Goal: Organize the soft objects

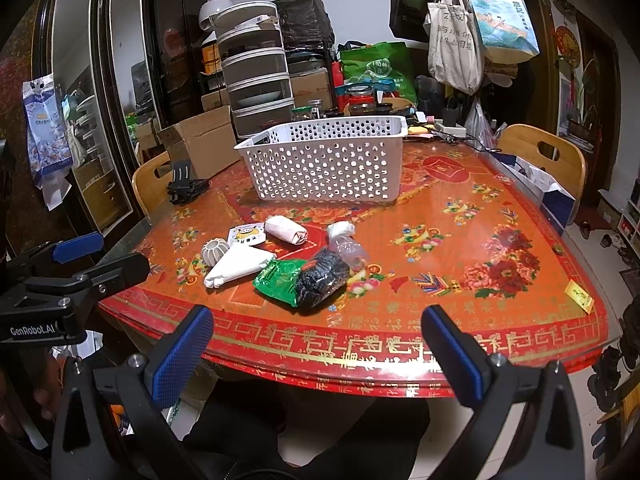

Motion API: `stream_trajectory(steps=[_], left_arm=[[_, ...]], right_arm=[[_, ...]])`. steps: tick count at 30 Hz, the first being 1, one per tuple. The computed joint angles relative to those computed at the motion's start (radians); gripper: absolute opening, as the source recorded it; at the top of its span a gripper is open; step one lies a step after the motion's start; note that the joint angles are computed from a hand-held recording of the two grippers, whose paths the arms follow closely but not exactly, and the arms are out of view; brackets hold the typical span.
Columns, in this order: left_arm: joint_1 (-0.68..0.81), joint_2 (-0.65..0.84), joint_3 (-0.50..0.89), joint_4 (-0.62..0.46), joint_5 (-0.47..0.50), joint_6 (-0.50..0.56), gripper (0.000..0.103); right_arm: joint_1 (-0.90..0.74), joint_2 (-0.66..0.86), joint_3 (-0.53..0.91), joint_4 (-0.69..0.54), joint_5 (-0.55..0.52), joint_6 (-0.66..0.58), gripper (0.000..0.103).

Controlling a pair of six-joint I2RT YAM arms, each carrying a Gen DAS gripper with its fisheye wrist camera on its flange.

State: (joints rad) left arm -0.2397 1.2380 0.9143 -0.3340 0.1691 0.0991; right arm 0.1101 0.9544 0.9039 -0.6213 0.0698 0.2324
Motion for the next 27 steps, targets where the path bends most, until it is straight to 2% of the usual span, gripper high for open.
stream_trajectory(steps=[12,16,20,23,24,27], left_arm=[[-0.006,0.002,0.003,-0.001,-0.006,-0.004,0.103],[-0.003,0.007,-0.025,0.045,-0.015,0.001,0.103],[0.039,-0.024,-0.098,0.181,0.042,-0.008,0.103],[0.062,0.031,-0.110,0.264,0.059,-0.001,0.103],[0.062,0.073,-0.101,0.279,0.050,0.006,0.103],[0.054,0.264,0.002,0.214,0.013,0.039,0.103]], right_arm=[[0.003,0.002,-0.005,0.005,0.001,0.003,0.103],[0.002,0.002,-0.014,0.015,-0.002,0.006,0.103],[-0.042,-0.033,-0.085,0.126,-0.086,0.006,0.103],[-0.059,-0.069,-0.177,0.269,-0.077,0.002,0.103],[-0.057,-0.067,-0.195,0.299,-0.066,-0.001,0.103],[-0.053,-0.001,-0.219,0.334,-0.026,0.004,0.103]])
